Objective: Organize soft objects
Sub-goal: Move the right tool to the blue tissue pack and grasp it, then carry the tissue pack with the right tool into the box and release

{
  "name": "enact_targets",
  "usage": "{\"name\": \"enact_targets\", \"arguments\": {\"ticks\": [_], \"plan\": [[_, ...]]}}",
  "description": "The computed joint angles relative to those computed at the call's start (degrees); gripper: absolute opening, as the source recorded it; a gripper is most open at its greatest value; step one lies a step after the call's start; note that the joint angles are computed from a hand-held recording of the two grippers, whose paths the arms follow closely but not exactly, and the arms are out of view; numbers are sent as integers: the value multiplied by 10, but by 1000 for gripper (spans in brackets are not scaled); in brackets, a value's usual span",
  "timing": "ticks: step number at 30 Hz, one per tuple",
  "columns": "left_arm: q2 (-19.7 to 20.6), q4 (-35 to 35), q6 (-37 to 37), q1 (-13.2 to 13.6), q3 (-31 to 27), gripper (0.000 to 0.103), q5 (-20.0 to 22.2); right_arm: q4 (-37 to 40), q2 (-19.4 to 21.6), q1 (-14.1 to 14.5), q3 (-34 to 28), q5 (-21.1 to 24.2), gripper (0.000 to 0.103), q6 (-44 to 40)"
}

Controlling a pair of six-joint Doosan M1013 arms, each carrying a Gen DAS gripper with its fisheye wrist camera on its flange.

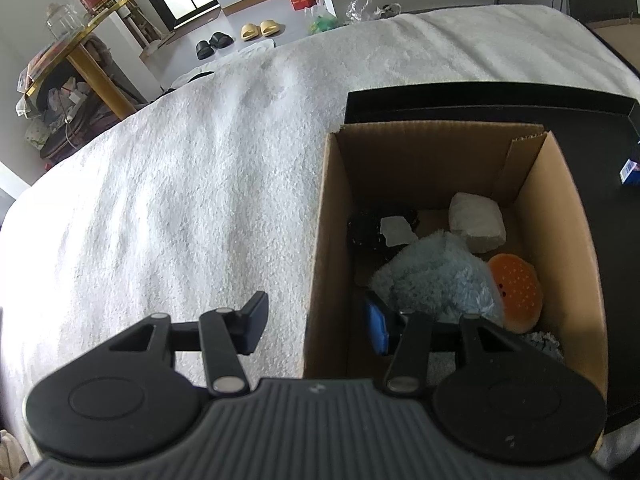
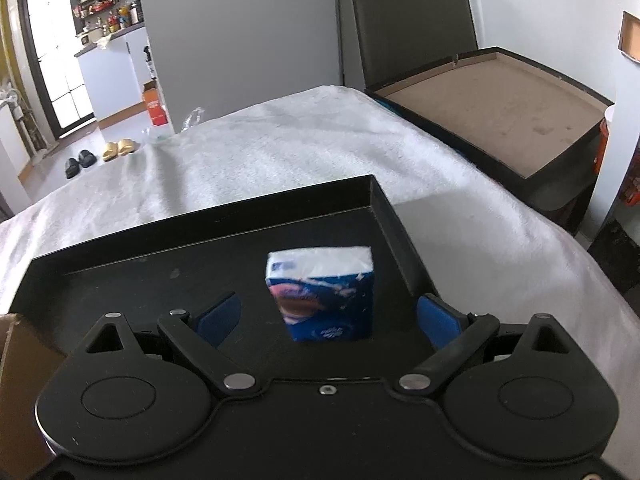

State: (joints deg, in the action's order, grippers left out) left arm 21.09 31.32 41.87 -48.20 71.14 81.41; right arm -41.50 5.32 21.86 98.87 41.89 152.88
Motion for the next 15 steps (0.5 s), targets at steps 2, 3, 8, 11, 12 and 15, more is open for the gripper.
{"name": "enact_targets", "arguments": {"ticks": [2,3,8,11,12,15], "plan": [[-3,1,-5,0,4,50,-7,-5,1,-2,0,-4,90,2],[-5,1,-7,0,5,50,-9,-4,1,-4,1,-8,87,-1],[-8,0,-11,0,7,50,-14,31,-7,-11,3,-22,50,-33],[-11,-1,-10,0,10,50,-20,30,-14,-6,6,-21,50,-39],[-12,-1,-10,0,11,50,-22,34,-16,-5,6,-20,50,-42],[-16,-4,-11,0,14,50,-28,44,-23,-1,5,-17,50,-52]]}}
